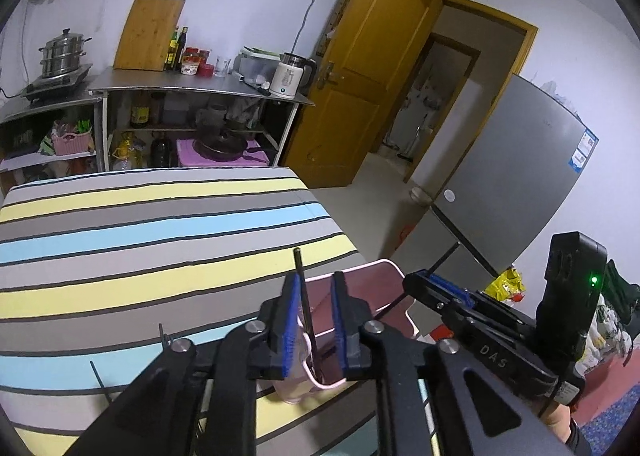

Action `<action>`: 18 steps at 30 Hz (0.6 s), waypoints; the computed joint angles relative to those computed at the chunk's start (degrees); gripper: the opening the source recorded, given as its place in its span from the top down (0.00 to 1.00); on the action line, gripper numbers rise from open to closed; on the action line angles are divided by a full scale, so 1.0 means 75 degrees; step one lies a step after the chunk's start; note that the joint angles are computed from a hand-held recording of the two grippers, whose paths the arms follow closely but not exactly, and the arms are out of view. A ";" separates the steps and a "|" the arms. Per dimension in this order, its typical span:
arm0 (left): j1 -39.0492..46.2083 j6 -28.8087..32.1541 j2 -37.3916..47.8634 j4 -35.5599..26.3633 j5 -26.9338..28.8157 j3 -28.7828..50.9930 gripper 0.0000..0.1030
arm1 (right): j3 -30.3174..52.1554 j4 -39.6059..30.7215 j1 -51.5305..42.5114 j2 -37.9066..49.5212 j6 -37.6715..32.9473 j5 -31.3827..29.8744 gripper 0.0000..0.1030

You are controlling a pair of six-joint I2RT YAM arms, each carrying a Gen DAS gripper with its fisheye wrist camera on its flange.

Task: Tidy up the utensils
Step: 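Lower the chopsticks into the pink holder and open both tools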

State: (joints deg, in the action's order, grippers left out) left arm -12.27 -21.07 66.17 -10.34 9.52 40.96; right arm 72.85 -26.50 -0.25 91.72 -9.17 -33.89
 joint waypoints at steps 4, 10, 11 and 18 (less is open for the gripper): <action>0.0118 0.0039 -0.0785 -0.0161 -0.0054 -0.0387 0.77 | -0.0215 0.0045 -0.0207 -0.0357 0.0012 -0.0080 0.76; 0.0293 0.0147 -0.2470 -0.0812 -0.0223 -0.1151 0.77 | -0.0622 0.0028 -0.0492 -0.0951 -0.0030 -0.0280 0.75; 0.0332 0.0116 -0.2715 -0.0925 -0.0226 -0.1261 0.77 | -0.0733 0.0005 -0.0534 -0.1086 -0.0053 -0.0325 0.75; 0.0870 0.0212 -0.5070 -0.2227 -0.0383 -0.2412 0.77 | -0.1645 -0.0226 -0.0609 -0.2169 -0.0381 -0.0659 0.75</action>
State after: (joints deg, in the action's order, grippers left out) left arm -5.74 -19.48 28.15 -27.04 6.65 22.87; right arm 60.52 -28.19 -4.81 75.46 -12.03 -38.83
